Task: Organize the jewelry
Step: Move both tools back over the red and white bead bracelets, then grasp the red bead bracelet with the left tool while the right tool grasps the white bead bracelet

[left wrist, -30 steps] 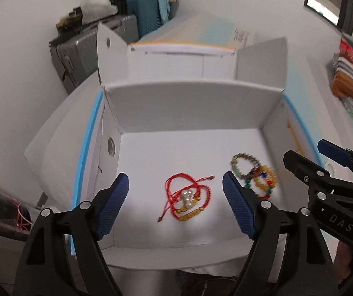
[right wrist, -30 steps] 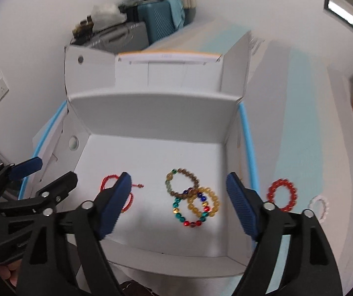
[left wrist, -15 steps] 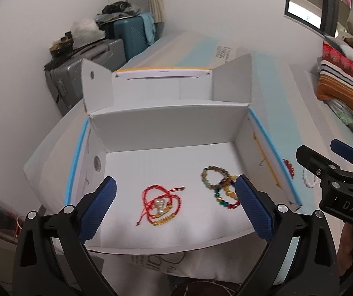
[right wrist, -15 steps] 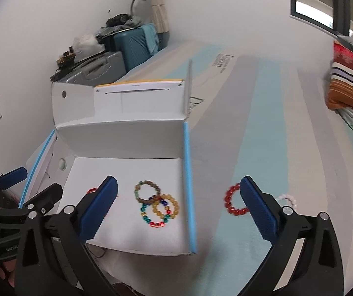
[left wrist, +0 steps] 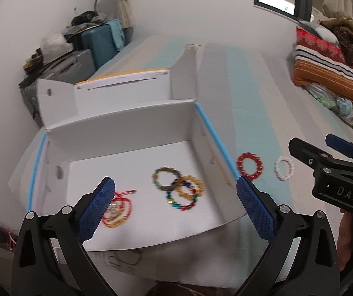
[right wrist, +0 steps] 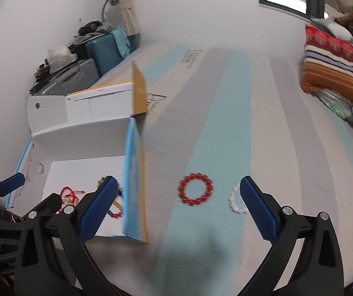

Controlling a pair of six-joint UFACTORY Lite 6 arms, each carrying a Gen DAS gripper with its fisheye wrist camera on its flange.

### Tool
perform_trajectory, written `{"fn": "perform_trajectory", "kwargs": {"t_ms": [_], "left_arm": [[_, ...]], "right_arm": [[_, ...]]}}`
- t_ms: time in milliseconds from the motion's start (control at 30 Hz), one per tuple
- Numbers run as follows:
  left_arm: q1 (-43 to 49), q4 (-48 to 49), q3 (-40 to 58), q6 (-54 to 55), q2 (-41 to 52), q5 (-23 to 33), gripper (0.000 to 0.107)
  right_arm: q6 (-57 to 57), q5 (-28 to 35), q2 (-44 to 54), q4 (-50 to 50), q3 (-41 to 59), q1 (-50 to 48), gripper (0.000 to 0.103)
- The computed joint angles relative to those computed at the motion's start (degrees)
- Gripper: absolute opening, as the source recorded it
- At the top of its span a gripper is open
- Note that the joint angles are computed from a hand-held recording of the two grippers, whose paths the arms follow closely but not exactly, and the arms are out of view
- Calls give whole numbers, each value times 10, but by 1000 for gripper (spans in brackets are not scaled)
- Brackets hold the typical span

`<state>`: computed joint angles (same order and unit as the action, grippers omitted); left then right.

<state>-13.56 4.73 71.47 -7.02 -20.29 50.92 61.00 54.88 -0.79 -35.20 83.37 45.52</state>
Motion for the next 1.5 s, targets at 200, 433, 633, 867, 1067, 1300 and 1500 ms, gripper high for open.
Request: {"fn": "perform_trajectory", "kwargs": {"t_ms": [200,433,633,867,1067,1300,1500], "left_arm": [[-112,64,25,-102,45,-6,97],[-195,103,80,-176,126,-15,97],[-252,127,147,-221,221,-21,97],[-271,134,223,-251,334,-27,97],[-264,121,266,-265,428,-43,97],[-255,120,290,-280,500,-70,97],[-244,131,281,-311,535,-102,97]], "right_arm": [[-29,-19,-83,24,-87,-65,95],[-105,-46,-146,76,-154,-166,95],[-214,-93,-170,149,-202,-291,95],[-318,-158,-157,209,-241,-415,95],[-391,-215,-111,266,-263,-478,95],[-379,-270,-44,240,-274,-468,95],[-336,-312,-7,189,-285,-448,95]]}}
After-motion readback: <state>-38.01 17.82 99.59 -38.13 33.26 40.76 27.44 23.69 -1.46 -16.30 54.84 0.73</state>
